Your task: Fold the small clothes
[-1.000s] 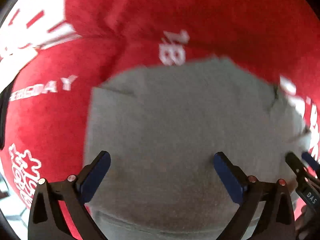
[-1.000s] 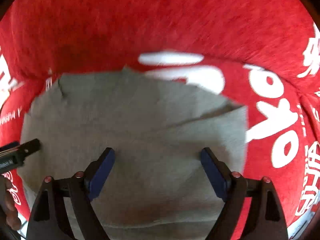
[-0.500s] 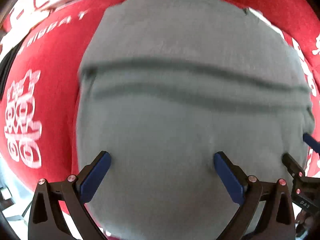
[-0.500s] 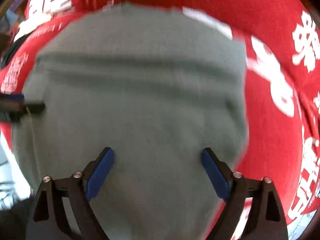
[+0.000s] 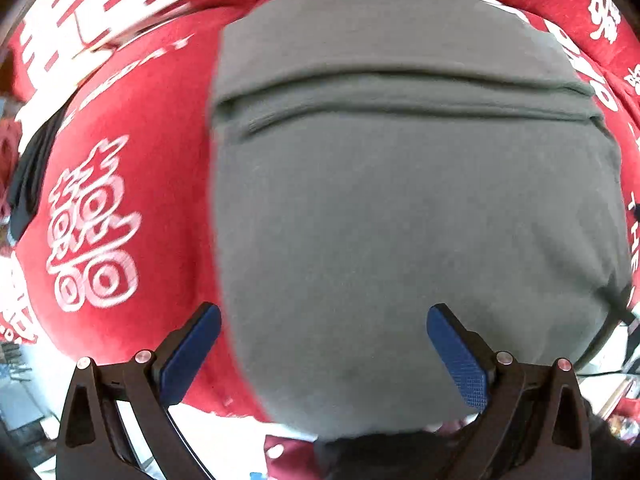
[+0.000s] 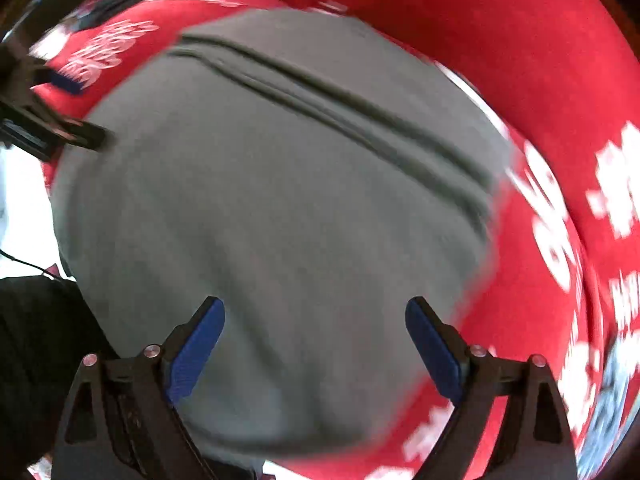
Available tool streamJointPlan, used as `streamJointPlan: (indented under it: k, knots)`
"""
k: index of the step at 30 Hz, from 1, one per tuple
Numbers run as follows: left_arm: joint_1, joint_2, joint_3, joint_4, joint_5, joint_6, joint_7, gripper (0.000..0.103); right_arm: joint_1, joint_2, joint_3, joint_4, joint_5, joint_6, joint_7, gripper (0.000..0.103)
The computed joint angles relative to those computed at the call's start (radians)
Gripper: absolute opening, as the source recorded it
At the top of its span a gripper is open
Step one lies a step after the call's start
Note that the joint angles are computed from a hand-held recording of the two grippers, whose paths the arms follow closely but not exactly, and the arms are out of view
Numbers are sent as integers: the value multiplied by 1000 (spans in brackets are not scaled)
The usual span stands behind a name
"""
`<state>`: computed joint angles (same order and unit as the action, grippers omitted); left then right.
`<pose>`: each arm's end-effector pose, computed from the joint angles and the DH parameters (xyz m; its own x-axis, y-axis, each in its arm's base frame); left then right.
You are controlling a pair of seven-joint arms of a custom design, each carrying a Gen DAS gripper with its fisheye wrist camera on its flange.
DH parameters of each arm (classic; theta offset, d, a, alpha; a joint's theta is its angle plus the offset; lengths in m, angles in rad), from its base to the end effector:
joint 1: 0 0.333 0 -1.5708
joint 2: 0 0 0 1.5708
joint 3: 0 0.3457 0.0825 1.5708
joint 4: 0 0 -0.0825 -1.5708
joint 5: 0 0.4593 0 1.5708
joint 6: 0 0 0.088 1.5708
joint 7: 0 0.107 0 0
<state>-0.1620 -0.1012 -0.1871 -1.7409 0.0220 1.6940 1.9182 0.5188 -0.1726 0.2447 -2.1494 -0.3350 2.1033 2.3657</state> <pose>0.5677 -0.2098 0.6328 -0.6411 -0.7654 -0.0562 -0.7649 0.6432 -0.0354 0.4261 0.3923 0.4871 0.0921 -0.9802 0.1754 -0.9416 -0.1431 -0.3048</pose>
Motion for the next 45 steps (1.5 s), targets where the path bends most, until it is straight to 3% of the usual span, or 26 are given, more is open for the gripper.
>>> streamJointPlan:
  k: [3,5,8,13,15,18,21,25,27,31,32,33,35,36,37,38,39,45]
  knots:
    - [-28,23,-28,-16,36,29,8,103,-1,104,-17,65,15,53,-86,93]
    - [-30,2,-20,-49,14,72,16,103,-1,90,-27,28,30,104,-69,95]
    - [-14,0,-1,-41,-9,-10,6,103,-9,-10,-38,-79,88,111,-40,96]
    - [24,-36,28,-74,-27,-124,1,103,11,-142,-8,-199,159,-2,-54,99]
    - [30,-47,21,-82,41,-146,8,103,24,-187,-21,-224,266,-66,-38,99]
    - [53,-90,35,-114,48,-160,-32,103,30,-327,-42,-346,455,13,93,99]
    - [79,-106,51,-140,16,-224,-100,103,48,-379,-60,-416,586,109,137,95]
    - [79,-201,57,-272,2,-220,-70,103,105,-316,-76,-424,726,272,100,91]
    - [68,-227,54,-313,-1,-208,-26,103,129,-238,-67,-391,771,324,77,83]
    - [50,-233,49,-343,-4,-184,55,103,104,-202,-62,-374,761,315,84,83]
    - [48,-224,48,-335,-11,-189,60,102,100,-212,-59,-378,752,309,93,78]
    - [49,-220,55,-333,-30,-198,70,98,97,-218,-51,-380,741,300,110,53]
    - [54,-208,61,-316,-47,-238,82,76,101,-216,-56,-381,758,265,130,11]
    - [53,-218,57,-329,-49,-238,82,69,104,-229,-63,-401,782,282,130,11]
    - [56,-222,61,-329,-47,-248,93,44,107,-241,-64,-417,799,308,134,11]
    - [62,-207,67,-311,-56,-290,98,8,110,-243,-69,-417,805,310,124,11]
    - [70,-185,70,-291,-56,-348,89,8,114,-247,-74,-416,807,308,106,10]
    - [73,-225,80,-253,-93,-378,155,7,127,-331,-90,-422,832,326,21,10]
